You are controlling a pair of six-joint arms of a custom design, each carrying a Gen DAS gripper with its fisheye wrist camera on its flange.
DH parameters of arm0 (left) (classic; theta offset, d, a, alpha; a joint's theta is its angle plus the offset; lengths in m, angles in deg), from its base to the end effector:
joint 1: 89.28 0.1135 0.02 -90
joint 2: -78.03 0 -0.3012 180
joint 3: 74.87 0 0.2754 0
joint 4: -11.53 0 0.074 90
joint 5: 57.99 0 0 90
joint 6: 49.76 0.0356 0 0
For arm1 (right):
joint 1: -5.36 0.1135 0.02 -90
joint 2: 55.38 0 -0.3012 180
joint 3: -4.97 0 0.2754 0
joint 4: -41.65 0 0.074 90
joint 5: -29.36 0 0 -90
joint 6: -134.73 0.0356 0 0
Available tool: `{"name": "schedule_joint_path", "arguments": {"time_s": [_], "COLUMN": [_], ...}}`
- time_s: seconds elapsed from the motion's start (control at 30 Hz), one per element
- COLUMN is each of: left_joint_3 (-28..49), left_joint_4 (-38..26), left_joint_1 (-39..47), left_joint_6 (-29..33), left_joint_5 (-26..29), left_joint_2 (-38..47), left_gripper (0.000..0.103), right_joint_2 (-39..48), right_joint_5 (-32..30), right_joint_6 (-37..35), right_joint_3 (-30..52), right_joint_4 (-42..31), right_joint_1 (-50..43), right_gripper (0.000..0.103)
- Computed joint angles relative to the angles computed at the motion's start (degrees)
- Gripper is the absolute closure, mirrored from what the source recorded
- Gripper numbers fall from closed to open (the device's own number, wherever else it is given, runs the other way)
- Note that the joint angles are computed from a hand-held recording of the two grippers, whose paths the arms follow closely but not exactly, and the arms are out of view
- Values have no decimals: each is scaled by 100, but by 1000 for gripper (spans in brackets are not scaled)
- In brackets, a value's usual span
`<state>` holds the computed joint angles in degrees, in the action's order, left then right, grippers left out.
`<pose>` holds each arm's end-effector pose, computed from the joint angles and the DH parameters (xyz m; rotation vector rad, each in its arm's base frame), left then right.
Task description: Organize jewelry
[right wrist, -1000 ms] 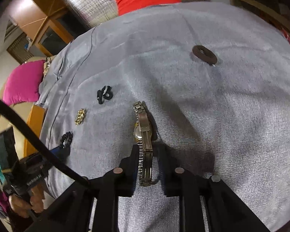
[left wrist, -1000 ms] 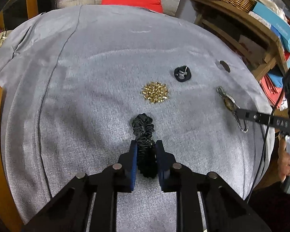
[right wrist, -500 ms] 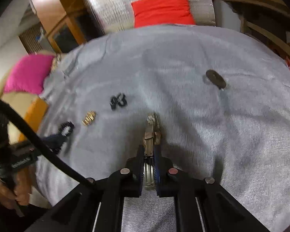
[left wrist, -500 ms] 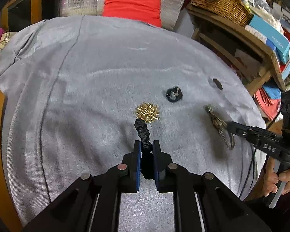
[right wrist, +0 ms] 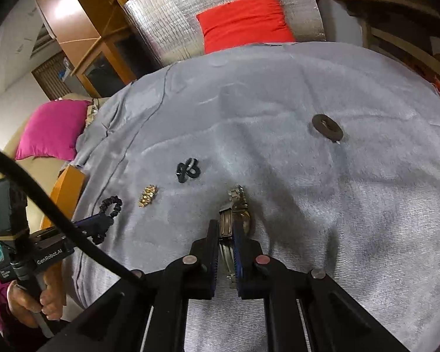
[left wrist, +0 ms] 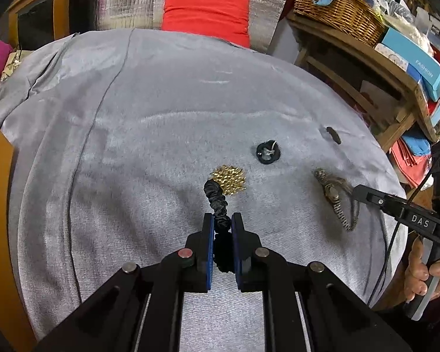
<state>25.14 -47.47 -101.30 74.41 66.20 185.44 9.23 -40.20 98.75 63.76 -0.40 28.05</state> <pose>0.4112 -0.1080 0.2706 1.1515 2.2825 -0.6676 0.2233 0.0799 0.2781 0.7900 2.2139 0.2289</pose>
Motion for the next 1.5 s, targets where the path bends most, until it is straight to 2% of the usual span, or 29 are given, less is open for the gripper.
{"name": "schedule_joint_path", "arguments": {"time_s": [0.43, 0.9, 1.07, 1.2, 1.3, 1.33, 1.4, 1.5], "left_joint_3": [-16, 37, 38, -24, -88, -101, -175, -242], "left_joint_4": [28, -47, -12, 46, 111, 119, 170, 212], "left_joint_1": [117, 125, 104, 42, -52, -85, -166, -259], "left_joint_6": [-19, 1, -59, -87, -131, -143, -161, -176], "left_joint_5": [136, 105, 34, -30, -77, -87, -116, -158], "left_joint_2": [-115, -54, -23, -49, -87, -95, -144, -189], "left_gripper": [91, 91, 91, 91, 91, 91, 91, 91], "right_joint_2": [333, 335, 69, -296, -460, -483, -506, -371], "right_joint_5": [209, 100, -176, -630, -975, -1061, -1087, -1132], "right_joint_6": [90, 168, 274, 424, 430, 437, 474, 363], "right_joint_3": [332, 280, 134, -169, -332, -360, -385, -307], "right_joint_4": [431, 289, 96, 58, 53, 58, 54, 101], "right_joint_1": [281, 134, -99, -442, -648, -693, -678, -586], "right_gripper": [95, 95, 93, 93, 86, 77, 67, 66]}}
